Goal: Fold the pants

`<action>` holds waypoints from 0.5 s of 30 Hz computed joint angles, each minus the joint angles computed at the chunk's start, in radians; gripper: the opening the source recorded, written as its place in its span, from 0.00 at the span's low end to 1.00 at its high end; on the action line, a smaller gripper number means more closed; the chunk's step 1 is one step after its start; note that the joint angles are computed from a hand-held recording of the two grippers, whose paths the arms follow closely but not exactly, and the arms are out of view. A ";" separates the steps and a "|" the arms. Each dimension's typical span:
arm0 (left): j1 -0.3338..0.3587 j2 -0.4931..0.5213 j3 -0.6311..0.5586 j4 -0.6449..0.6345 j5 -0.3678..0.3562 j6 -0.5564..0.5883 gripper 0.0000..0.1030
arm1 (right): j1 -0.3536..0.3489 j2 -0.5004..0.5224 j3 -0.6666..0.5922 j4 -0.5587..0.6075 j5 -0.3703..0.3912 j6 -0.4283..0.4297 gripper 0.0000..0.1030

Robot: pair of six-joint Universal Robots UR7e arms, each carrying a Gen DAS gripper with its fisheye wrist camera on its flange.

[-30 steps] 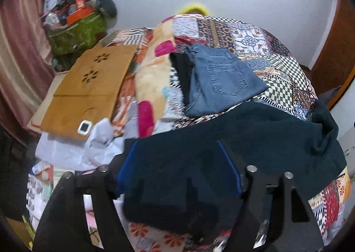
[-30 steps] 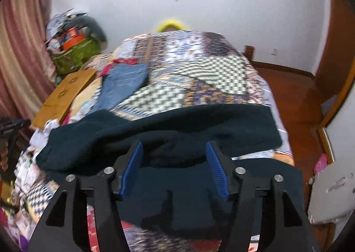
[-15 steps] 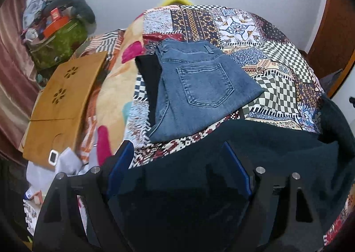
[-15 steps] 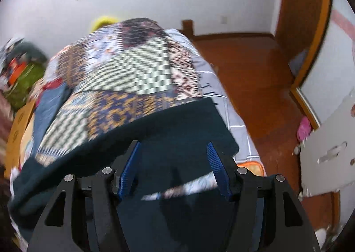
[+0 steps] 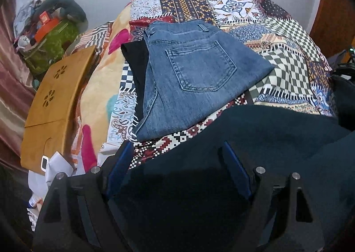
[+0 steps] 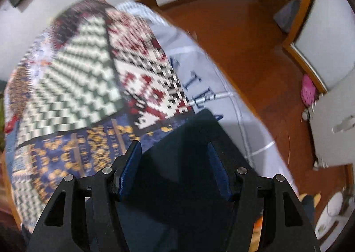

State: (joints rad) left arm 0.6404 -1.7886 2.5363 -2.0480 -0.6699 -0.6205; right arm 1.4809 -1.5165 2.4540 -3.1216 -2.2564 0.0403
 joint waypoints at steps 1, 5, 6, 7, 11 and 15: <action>-0.004 -0.001 0.003 0.001 -0.001 0.000 0.79 | -0.014 0.022 -0.002 -0.001 0.000 0.007 0.56; -0.034 -0.013 0.012 0.028 0.000 -0.009 0.79 | -0.011 0.109 0.027 -0.152 -0.063 -0.053 0.45; -0.041 -0.014 0.013 0.033 0.001 -0.012 0.79 | -0.008 0.113 0.040 -0.187 -0.066 -0.063 0.32; -0.050 -0.019 0.014 0.043 -0.001 -0.019 0.79 | -0.002 0.115 0.049 -0.207 -0.082 -0.067 0.25; -0.095 -0.039 0.012 0.108 -0.014 -0.067 0.79 | 0.029 0.098 0.079 -0.197 -0.132 -0.097 0.08; -0.137 -0.059 0.010 0.148 -0.052 -0.102 0.79 | 0.073 -0.012 0.144 -0.156 -0.148 -0.098 0.08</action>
